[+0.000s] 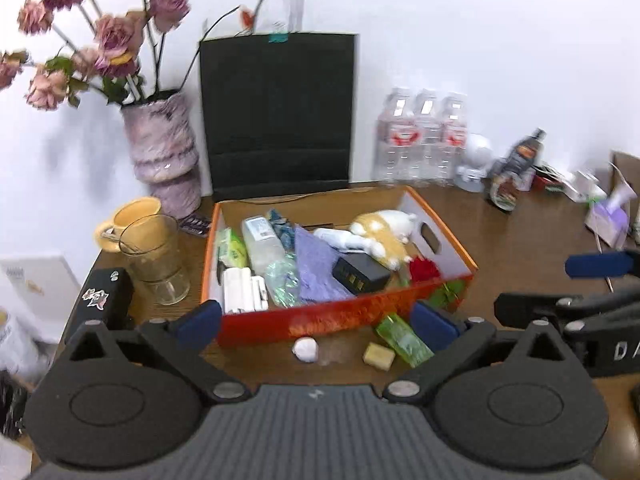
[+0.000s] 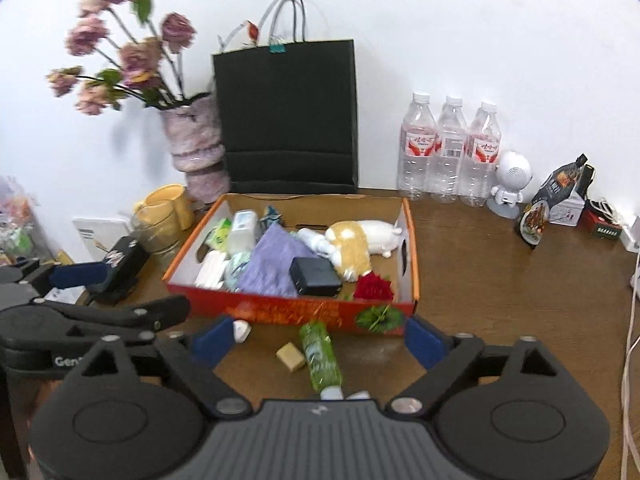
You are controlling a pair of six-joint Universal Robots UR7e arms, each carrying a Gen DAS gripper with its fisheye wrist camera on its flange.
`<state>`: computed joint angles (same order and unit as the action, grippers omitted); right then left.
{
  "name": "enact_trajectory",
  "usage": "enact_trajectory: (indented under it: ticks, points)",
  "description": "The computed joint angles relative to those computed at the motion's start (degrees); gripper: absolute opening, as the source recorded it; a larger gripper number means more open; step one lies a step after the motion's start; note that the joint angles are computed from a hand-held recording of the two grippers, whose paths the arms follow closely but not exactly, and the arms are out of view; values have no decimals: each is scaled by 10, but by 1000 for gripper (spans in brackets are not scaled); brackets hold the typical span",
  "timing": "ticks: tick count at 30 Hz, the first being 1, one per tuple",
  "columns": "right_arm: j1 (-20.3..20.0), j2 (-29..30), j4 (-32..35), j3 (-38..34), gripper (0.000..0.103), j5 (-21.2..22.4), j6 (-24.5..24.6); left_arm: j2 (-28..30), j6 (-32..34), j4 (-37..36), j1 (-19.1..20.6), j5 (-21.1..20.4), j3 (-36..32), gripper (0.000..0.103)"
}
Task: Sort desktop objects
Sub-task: 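Open both tools and withdraw them from the box back over the table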
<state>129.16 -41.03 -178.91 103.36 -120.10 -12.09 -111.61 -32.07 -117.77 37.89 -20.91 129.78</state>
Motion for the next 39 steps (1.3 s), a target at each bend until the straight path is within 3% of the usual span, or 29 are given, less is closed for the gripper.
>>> enact_trajectory:
  ticks: [4,8,11,14,18,21,26,39]
  points:
    - [-28,-1,-131,101,103,31,-16,-86,-72,42,-28,-12,77,103]
    - [-47,44,-274,170,103,12,-62,-174,-264,234,-74,18,150,103]
    - [-53,83,-383,204,103,13,-118,-224,-348,360,-111,20,188,103]
    - [-54,117,-446,216,103,19,-154,-230,-402,409,-116,3,196,103]
    - [-53,140,-440,209,103,8,-147,-213,-458,445,-98,3,196,103]
    - [-54,142,-428,210,103,5,-139,-219,-514,500,-109,5,194,103]
    - [-61,132,-392,212,103,11,-107,-214,-529,509,-109,5,193,103]
    - [-59,137,-398,209,103,-9,-95,-222,-512,489,-105,5,196,103]
